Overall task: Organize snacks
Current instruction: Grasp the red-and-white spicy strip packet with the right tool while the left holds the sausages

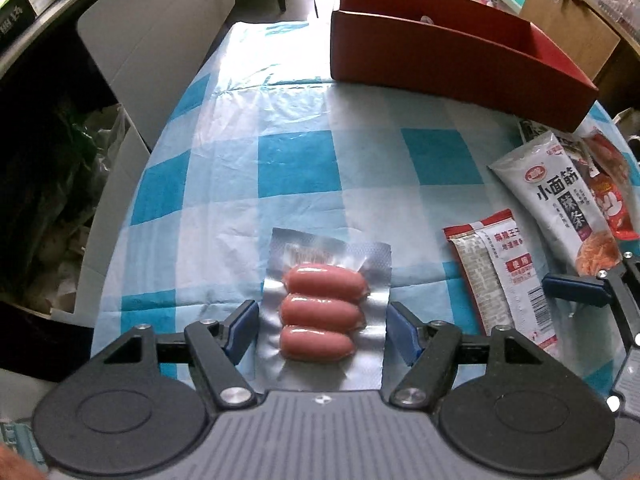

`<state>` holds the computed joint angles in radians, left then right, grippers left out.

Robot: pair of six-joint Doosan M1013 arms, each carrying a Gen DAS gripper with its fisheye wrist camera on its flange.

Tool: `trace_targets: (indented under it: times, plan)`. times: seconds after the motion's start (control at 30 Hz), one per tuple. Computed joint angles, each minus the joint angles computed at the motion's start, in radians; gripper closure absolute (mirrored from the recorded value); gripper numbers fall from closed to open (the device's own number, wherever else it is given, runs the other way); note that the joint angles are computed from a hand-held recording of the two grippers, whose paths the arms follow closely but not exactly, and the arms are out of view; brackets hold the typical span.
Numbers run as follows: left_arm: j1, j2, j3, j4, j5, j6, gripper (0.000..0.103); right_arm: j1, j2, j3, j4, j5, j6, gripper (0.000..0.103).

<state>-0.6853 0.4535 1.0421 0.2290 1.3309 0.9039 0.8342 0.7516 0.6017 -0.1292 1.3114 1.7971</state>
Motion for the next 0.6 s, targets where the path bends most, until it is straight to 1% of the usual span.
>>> trace_targets:
  times: [0.1, 0.17, 0.2, 0.3, 0.37, 0.47, 0.53, 0.57, 0.6]
  plan:
    - [-0.002, 0.001, 0.0, 0.01, -0.001, 0.007, 0.036, 0.003, -0.035, 0.078, -0.03, -0.101, 0.066, 0.0]
    - [0.001, 0.0, 0.0, 0.004, 0.0, 0.008, 0.036, 0.007, -0.045, 0.104, -0.062, -0.144, 0.105, 0.0]
    - [0.002, -0.001, 0.0, 0.003, -0.001, 0.004, 0.036, 0.009, -0.041, 0.098, -0.07, -0.14, 0.116, 0.0]
    - [0.004, -0.005, 0.005, 0.005, -0.007, -0.006, 0.036, 0.006, -0.004, 0.022, -0.062, -0.07, 0.129, 0.0]
    - [0.005, -0.003, 0.004, 0.005, -0.002, -0.006, 0.036, 0.007, 0.014, -0.012, -0.095, -0.042, 0.148, 0.002]
    - [-0.002, -0.002, 0.008, 0.027, -0.009, 0.009, 0.036, 0.002, 0.02, -0.023, -0.087, -0.031, 0.159, 0.003]
    - [0.002, -0.003, 0.007, 0.012, -0.012, 0.013, 0.04, 0.003, 0.016, -0.02, -0.096, -0.024, 0.163, 0.009]
    - [0.003, -0.003, 0.006, 0.004, -0.014, 0.019, 0.04, 0.002, 0.014, -0.02, -0.1, -0.021, 0.168, 0.017]
    - [0.004, -0.004, 0.007, -0.001, -0.019, 0.025, 0.04, -0.001, 0.008, -0.015, -0.098, -0.025, 0.174, 0.03]
